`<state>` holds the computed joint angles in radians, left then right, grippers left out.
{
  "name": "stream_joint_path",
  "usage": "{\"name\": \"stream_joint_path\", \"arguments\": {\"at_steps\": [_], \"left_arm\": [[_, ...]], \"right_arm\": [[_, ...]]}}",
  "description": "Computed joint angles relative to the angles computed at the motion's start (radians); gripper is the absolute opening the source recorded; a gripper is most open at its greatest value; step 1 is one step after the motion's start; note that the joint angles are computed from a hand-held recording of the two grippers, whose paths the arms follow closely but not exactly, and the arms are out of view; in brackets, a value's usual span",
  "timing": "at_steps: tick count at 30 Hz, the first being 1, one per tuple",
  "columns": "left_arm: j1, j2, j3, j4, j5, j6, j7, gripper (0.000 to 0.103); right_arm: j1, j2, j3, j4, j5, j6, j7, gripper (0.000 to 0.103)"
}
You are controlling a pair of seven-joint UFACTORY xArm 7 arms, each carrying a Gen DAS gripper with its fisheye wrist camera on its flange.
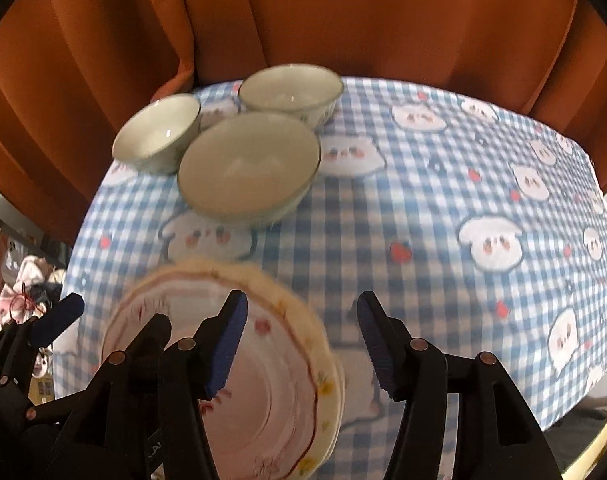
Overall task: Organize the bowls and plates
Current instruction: 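Open both grippers and lift them off the plate stack, then move both grippers to a white leaf-pattern bowl and grasp its rim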
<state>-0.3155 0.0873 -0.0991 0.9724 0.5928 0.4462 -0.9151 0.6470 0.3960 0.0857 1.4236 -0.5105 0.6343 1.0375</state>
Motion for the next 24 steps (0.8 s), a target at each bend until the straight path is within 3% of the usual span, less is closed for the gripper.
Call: {"name": "stream_joint_path", "arguments": {"at_steps": [5,10,15,18,21,23,24], "left_arm": [[-0.011,0.095,0.025,0.119,0.041,0.007,-0.027,0.081],[-0.048,0.193,0.072,0.238,0.051,0.047,-0.049,0.08],[-0.077,0.291,0.105,0.352,0.032,0.078,-0.059,0.077],[-0.09,0.35,0.121,0.418,0.006,0.098,-0.058,0.068],[-0.104,0.402,0.136,0.482,-0.014,0.135,-0.048,0.058],[-0.11,0.423,0.142,0.505,-0.027,0.147,-0.04,0.048],[-0.108,0.438,0.14,0.523,-0.043,0.159,-0.028,0.046]], "right_arm": [[-0.03,0.064,-0.019,0.085,0.0,-0.044,-0.065,0.061],[-0.068,0.148,-0.024,0.183,0.072,-0.096,-0.198,0.061],[-0.073,0.242,-0.052,0.309,0.131,-0.072,-0.282,0.061],[-0.058,0.29,-0.087,0.367,0.126,-0.068,-0.293,0.061],[-0.083,0.343,-0.071,0.425,0.174,-0.064,-0.335,0.061],[-0.098,0.376,-0.062,0.461,0.211,-0.064,-0.364,0.054],[-0.102,0.389,-0.059,0.474,0.226,-0.063,-0.378,0.045]]}}
